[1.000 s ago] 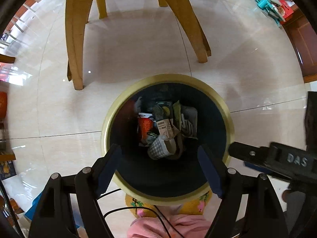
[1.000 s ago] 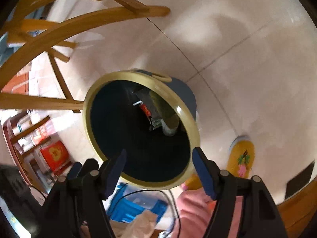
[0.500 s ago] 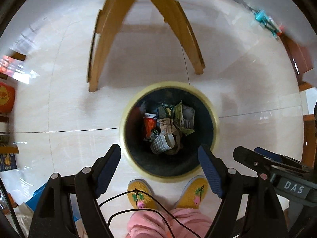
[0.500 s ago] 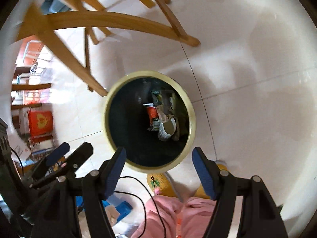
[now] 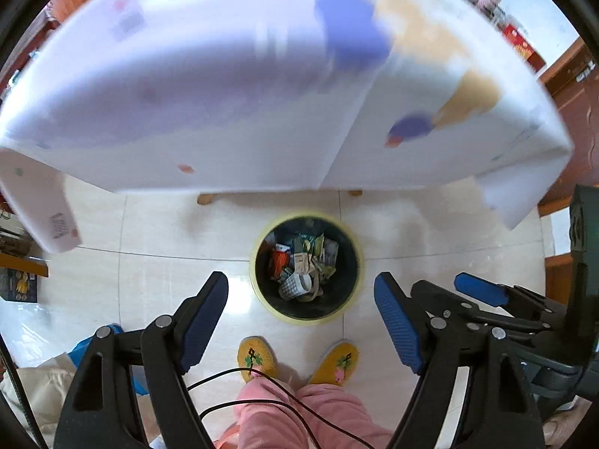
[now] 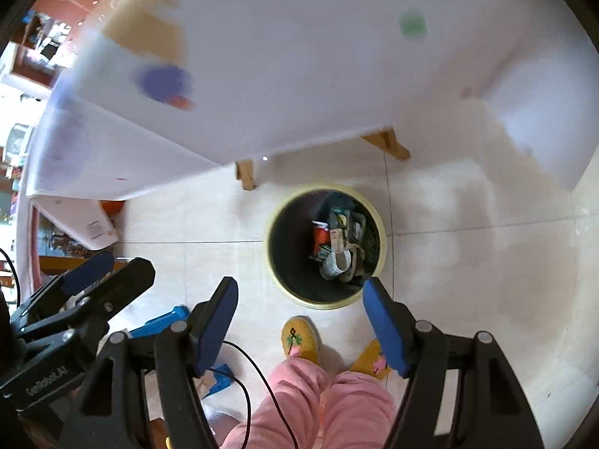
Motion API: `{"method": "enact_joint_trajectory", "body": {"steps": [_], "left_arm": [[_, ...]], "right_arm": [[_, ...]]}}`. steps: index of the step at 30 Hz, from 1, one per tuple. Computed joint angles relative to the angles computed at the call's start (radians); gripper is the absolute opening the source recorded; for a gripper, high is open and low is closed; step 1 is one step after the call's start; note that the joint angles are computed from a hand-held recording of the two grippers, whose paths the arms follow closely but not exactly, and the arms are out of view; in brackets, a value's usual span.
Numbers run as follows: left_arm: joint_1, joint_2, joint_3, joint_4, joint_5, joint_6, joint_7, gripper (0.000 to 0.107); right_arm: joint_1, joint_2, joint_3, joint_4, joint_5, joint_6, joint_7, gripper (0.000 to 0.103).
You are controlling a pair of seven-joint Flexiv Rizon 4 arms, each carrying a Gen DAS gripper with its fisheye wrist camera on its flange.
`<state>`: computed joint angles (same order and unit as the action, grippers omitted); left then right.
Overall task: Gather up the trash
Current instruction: 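Raise both tools back toward the table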
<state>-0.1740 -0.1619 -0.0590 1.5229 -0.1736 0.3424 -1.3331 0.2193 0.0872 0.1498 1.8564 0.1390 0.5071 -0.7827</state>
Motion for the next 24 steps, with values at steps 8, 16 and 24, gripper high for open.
{"method": "enact_joint_trajectory", "body": {"steps": [8,16,24], "left_arm": [[0.029,0.044,0.004,-0.171,-0.017,-0.13,-0.019,0.078],[0.027,0.055,-0.006,-0.339,-0.009,-0.175,-0.076,0.078],[0.014,0.031,-0.015,-0.463,0.031,-0.134,-0.082,0.078]], "right_arm": [[0.017,0.036,-0.01,-0.198,-0.023,-0.178,-0.075,0.07],[0.022,0.04,-0.011,-0.346,-0.094,-0.22,-0.171,0.07],[0.019,0.009,-0.016,-0.477,-0.162,-0.21,-0.226,0.07]]}}
